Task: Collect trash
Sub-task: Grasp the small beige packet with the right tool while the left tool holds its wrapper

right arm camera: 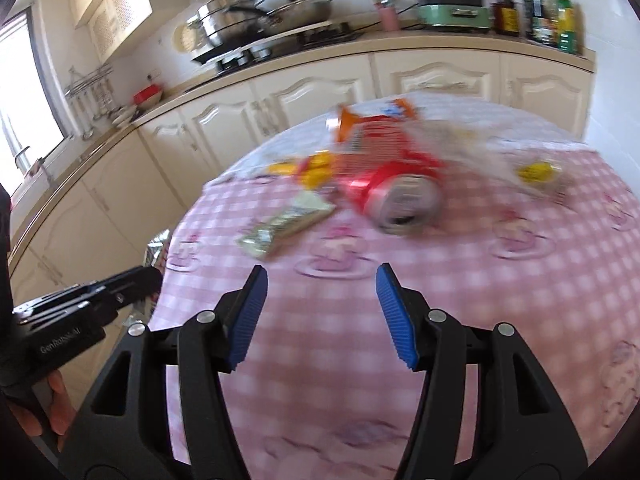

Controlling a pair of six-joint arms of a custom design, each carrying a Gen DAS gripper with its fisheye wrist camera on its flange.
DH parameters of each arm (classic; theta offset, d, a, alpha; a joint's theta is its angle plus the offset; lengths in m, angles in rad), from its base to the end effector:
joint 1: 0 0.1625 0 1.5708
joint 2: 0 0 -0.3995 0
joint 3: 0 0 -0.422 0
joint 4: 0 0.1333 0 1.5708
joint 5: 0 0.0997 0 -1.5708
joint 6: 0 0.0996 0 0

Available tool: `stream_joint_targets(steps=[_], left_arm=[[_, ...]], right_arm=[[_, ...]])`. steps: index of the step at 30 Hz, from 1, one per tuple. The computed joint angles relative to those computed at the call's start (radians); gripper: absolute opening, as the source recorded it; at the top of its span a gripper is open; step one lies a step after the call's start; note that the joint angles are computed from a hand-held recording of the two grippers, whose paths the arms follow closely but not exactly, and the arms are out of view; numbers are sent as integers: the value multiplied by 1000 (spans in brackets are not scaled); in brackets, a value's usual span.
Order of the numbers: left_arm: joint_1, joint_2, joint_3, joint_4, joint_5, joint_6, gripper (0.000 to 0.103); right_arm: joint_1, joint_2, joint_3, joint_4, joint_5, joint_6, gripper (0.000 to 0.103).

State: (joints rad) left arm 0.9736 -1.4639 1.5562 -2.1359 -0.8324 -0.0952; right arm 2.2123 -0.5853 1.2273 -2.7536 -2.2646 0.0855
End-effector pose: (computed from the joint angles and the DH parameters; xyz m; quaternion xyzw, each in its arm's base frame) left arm -0.1634 -0.5965 0.5006 0.1433 0.8993 -0.3245 0.2559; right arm 0.5320 -0.5960 0.1162 0.1614 -0.8964 0.3513 0.2169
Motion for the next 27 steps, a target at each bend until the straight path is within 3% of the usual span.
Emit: stream_joint_targets(steps=[3,6,9,11,12,14,18,27], left_arm=[[33,3,-33,-11,15,4,13],[62,1,-55,-21,22,7,13],[81,-8,-59,-27,29,20,13],[92,-8,-65,-30,34,25,13],[98,-8,-68,-32,31,26,13],[110,-13,-73,-37,18,21,13],[115,-25,-70,-37,4,22,13],[111,-91,-35,-19,-17,-1,13]], right_arm=[[3,108,-163,107,-10,5,57],[-8,193,-299,203,-25,64,57],[-19,242,-387,271,-34,123,56],[-19,268,-432,303,-56,117,56],[-18,280,-452,322,-74,115,47],[-19,285,-460,332,-80,106,33],[-15,269,-431,316,-81,62,20],[39,212,-311,227,-10,-19,8]])
